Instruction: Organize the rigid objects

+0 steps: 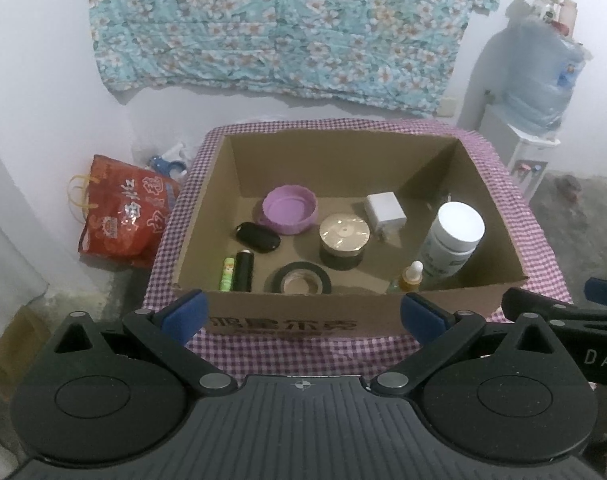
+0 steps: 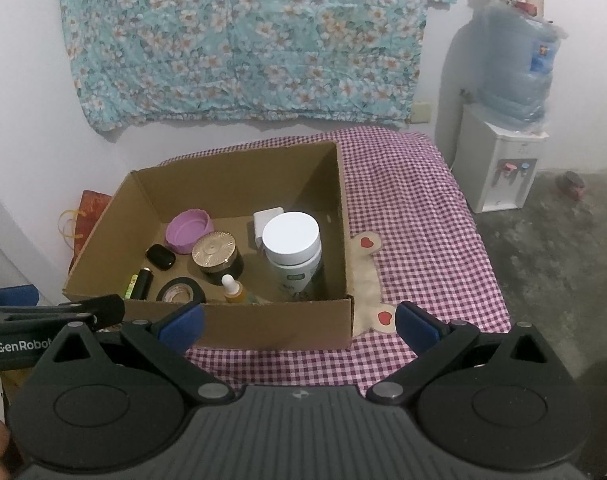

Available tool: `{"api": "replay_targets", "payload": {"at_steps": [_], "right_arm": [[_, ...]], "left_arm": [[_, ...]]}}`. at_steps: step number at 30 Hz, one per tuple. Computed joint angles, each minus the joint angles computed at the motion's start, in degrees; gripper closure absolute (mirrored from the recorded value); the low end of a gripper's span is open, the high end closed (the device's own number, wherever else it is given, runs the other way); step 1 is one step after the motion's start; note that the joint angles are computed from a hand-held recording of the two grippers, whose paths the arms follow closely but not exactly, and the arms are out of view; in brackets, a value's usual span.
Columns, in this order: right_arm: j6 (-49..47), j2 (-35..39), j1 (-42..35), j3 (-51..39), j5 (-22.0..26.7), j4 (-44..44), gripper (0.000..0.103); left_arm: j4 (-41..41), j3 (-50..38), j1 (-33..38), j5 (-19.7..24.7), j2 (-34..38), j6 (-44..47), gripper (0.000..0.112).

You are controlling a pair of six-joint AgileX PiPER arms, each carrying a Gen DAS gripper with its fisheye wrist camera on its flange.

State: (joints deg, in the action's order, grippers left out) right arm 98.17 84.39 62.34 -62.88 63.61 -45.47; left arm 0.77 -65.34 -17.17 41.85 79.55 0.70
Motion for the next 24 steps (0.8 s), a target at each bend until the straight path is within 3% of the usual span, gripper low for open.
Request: {"api": "replay_targets", "payload": {"at_steps": [24], "right_arm": [[0.23,0.15,-0.34,0.23,-0.51,0.05,0.000]], "left_arm": [[2.24,0.10,-0.79,-0.82,0.31,-1.46,0.010]]}}
